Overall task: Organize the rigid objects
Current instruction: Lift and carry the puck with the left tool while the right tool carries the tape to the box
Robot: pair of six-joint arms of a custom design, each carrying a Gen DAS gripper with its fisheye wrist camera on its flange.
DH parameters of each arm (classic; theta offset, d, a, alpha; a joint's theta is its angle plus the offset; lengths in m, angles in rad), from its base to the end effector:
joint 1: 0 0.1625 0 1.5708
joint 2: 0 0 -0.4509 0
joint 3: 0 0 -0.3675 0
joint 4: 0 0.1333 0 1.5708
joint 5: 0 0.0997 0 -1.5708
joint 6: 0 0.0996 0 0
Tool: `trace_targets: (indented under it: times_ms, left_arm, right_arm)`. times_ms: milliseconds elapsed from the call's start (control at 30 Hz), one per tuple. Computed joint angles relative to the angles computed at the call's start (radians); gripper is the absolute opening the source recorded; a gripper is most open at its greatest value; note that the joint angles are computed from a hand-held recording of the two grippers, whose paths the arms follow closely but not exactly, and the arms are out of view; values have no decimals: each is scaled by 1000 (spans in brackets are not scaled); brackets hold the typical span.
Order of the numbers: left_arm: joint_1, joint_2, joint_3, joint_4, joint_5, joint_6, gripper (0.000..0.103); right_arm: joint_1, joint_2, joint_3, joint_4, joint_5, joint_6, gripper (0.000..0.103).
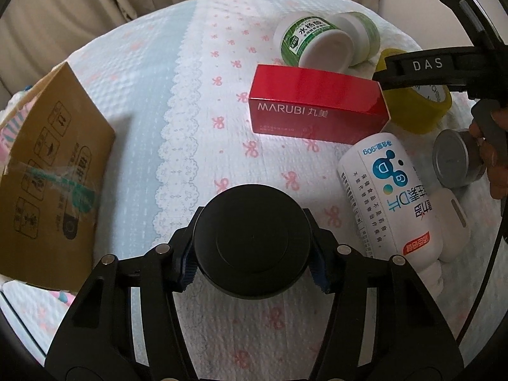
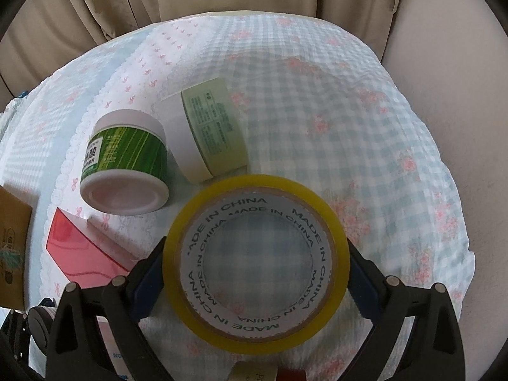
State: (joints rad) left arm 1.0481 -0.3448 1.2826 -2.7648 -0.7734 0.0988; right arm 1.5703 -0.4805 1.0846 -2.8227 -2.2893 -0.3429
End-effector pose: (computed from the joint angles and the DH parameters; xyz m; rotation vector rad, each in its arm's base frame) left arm -0.2001 -0.7570 -0.0234 0.6011 2.2916 -0.5075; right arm 0.0673 -0.8271 0.1625 0.1046 -2.2825 0.6044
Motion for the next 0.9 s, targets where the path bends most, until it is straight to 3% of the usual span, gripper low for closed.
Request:
trace_targets:
  times_ms: [400,567,900]
  left_arm:
    - [-55,-104,32,-20,2,-9,53]
    - [-101,-178,-19,48,0,-41,53]
    - [-142,-297,-183,232,29,-21,53]
  right_arm:
    - [55,-108,124,-55,-22,45,97]
    - [131,-175,139,-13,-53,91,97]
    - [308,-216,22,162,-108,135,97]
